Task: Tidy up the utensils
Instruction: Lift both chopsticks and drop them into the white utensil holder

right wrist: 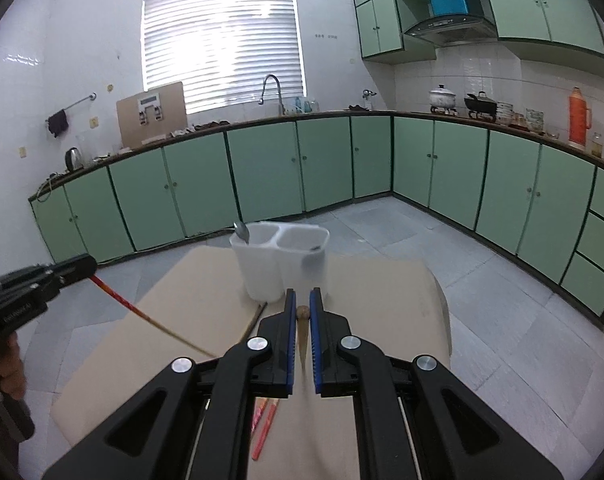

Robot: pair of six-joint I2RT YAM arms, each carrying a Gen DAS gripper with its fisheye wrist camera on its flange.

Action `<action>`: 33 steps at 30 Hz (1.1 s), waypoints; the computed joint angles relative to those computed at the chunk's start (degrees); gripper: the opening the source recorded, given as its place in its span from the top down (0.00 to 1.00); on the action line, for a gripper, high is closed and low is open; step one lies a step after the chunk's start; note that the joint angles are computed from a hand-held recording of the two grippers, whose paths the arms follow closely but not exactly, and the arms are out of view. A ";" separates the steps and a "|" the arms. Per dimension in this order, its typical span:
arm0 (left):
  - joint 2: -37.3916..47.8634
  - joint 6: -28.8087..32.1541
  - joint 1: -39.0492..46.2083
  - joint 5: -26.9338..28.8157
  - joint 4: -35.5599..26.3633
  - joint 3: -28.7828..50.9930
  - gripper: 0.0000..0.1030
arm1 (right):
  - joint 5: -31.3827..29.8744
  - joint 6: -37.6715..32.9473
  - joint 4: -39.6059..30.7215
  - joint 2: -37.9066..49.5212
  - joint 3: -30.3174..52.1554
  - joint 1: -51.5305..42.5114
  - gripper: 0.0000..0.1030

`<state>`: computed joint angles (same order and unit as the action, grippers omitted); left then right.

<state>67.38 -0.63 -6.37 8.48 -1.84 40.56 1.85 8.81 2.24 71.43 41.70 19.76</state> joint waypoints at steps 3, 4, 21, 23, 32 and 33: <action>1.77 0.00 0.05 0.44 0.10 2.44 0.95 | -2.09 -1.11 -1.57 1.76 3.45 -1.10 0.93; 2.26 -0.06 -0.17 0.33 0.12 3.19 0.95 | -2.61 -1.48 -1.93 2.30 4.57 -1.31 0.93; 10.63 -0.42 -1.92 -0.20 1.50 19.10 0.95 | -6.72 -3.79 -4.86 10.71 24.02 -2.25 0.93; 12.59 -0.72 -2.58 -0.60 1.81 22.47 0.95 | -6.79 -3.52 -4.88 12.37 27.46 -2.69 0.93; 24.22 -0.86 -5.50 -4.81 5.53 36.49 0.96 | -4.08 -4.39 -4.83 23.18 40.85 -3.68 0.93; 26.28 -0.95 -5.79 -5.54 5.98 38.21 0.96 | -4.06 -4.40 -4.63 24.28 41.50 -3.94 0.93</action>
<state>93.66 -1.58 -12.17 2.94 4.14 78.78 -2.20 4.41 -2.39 95.71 83.20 15.82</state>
